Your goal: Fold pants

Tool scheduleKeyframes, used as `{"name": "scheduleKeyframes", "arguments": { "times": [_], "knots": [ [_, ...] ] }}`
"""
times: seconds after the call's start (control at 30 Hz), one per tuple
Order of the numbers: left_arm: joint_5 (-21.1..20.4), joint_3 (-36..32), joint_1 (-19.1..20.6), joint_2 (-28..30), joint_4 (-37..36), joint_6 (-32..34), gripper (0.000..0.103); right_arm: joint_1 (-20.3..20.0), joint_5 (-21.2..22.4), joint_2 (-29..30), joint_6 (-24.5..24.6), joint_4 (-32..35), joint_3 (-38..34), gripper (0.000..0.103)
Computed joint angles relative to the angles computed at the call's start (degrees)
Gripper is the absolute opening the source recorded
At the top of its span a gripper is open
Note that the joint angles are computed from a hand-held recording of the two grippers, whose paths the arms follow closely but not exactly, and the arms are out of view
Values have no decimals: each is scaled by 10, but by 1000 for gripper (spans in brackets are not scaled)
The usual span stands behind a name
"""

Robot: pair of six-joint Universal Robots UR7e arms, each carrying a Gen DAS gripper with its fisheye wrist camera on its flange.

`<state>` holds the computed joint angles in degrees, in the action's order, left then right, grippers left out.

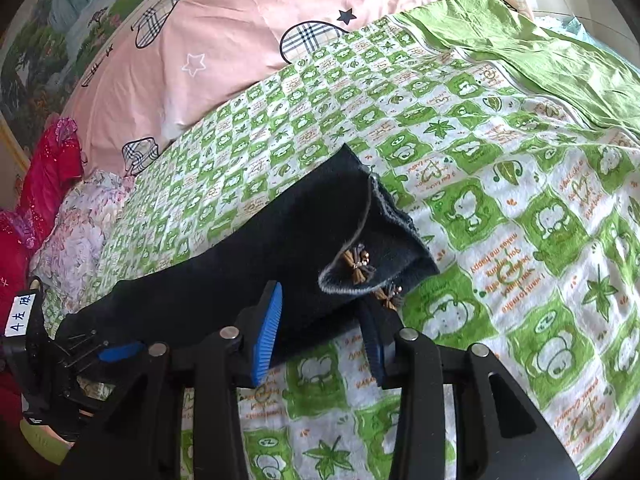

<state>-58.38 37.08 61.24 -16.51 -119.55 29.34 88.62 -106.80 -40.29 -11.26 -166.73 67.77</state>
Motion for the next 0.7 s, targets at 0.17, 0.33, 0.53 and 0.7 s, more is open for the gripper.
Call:
{"name": "scheduleKeyframes", "arguments": {
  "times": [0.17, 0.33, 0.53, 0.7],
  "knots": [
    [-28, -41, 5, 11, 49, -13, 33, -2, 4, 1, 1, 6, -2, 16],
    [-46, -73, 8, 21, 87, -18, 20, -1, 5, -3, -4, 1, 3, 11],
    [-50, -71, 8, 16, 88, -10, 9, 3, 11, -10, -11, -8, 12, 6],
    [-54, -21, 3, -13, 58, 2, 6, 4, 15, -24, -13, -18, 29, 6]
  ]
}}
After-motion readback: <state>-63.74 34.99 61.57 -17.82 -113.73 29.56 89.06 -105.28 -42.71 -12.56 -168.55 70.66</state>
